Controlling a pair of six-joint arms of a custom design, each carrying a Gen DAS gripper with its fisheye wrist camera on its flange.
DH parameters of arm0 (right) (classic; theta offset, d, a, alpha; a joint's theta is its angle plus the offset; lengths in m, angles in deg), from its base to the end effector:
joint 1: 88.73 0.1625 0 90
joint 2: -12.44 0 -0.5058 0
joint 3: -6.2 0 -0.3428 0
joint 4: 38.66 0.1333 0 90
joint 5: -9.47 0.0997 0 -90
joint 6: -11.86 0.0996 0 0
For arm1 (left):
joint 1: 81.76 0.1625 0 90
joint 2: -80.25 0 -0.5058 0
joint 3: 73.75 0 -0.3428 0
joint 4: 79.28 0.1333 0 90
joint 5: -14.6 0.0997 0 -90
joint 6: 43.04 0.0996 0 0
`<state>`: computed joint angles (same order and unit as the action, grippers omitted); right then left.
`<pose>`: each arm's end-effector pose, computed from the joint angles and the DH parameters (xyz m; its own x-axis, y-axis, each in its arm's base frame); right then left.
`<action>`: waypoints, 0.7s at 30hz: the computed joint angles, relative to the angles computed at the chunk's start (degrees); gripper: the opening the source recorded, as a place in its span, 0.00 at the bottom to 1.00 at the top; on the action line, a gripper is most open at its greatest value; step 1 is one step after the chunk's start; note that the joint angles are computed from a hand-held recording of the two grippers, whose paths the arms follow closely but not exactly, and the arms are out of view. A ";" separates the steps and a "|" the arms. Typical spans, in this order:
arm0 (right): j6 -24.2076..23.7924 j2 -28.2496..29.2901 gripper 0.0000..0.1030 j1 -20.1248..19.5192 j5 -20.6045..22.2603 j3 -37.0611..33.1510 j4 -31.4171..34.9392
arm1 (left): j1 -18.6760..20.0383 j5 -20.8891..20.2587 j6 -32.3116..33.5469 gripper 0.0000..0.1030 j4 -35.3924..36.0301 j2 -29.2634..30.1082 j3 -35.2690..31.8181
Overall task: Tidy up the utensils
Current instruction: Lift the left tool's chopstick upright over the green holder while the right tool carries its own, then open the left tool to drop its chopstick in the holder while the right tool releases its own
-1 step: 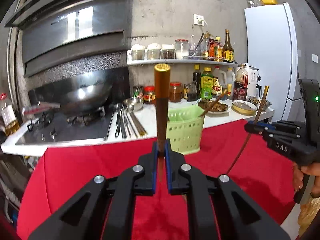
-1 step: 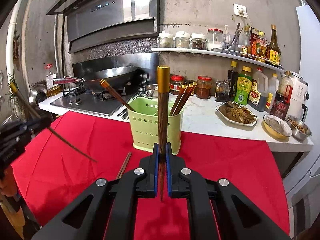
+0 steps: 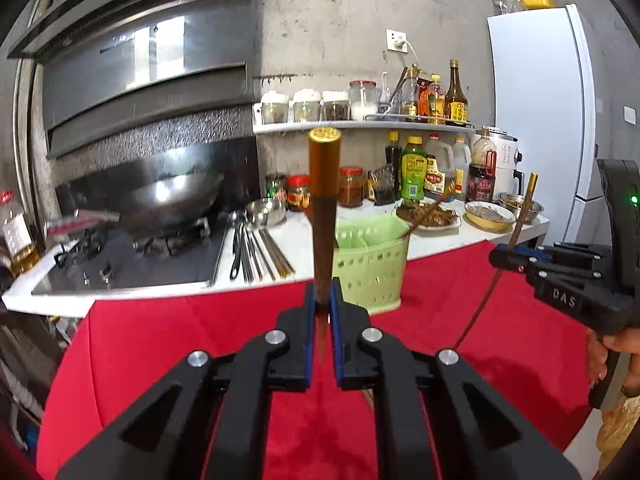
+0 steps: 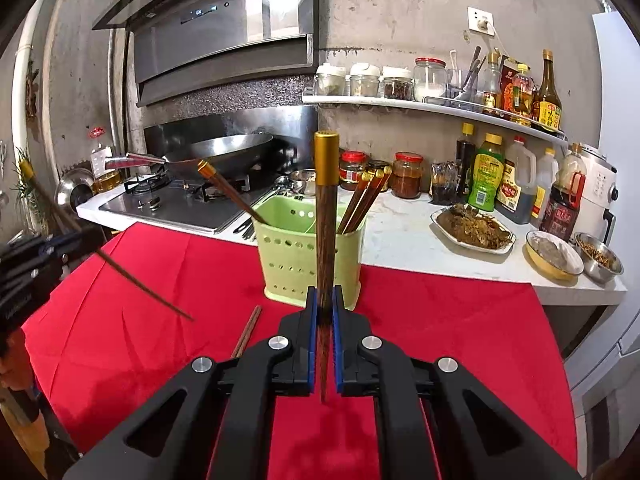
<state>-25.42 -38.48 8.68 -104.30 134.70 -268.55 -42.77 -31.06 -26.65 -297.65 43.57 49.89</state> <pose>0.1594 -0.5033 0.2663 -0.7224 -0.0914 0.6854 -0.6253 0.5095 -0.5911 -0.2965 -0.5011 0.1348 -0.6119 0.3874 -0.6895 0.7876 0.3779 -0.4867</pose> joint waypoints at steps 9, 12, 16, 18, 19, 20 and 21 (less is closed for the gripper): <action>-3.60 -2.70 0.06 3.73 5.94 -10.44 3.44 | -1.67 -4.15 8.73 0.06 0.91 0.22 -12.41; -3.58 -1.95 0.07 3.40 7.51 -14.83 4.54 | -0.79 -5.71 9.75 0.06 4.21 1.83 -18.02; -3.55 -0.08 0.07 1.77 8.82 -19.49 6.88 | 1.74 -6.61 9.50 0.06 10.14 5.48 -25.26; -3.61 1.19 0.07 0.76 8.60 -21.63 8.99 | 3.11 -7.80 7.94 0.06 13.11 6.44 -27.14; -3.53 1.59 0.07 0.35 8.46 -22.31 10.03 | 4.05 -8.71 6.62 0.06 15.72 7.06 -28.49; -3.46 2.05 0.07 -0.10 8.23 -22.91 11.03 | 4.74 -9.29 5.74 0.06 17.63 7.52 -29.43; -3.54 2.55 0.07 -0.49 7.69 -23.47 12.01 | 5.27 -9.69 5.27 0.06 18.71 7.63 -29.65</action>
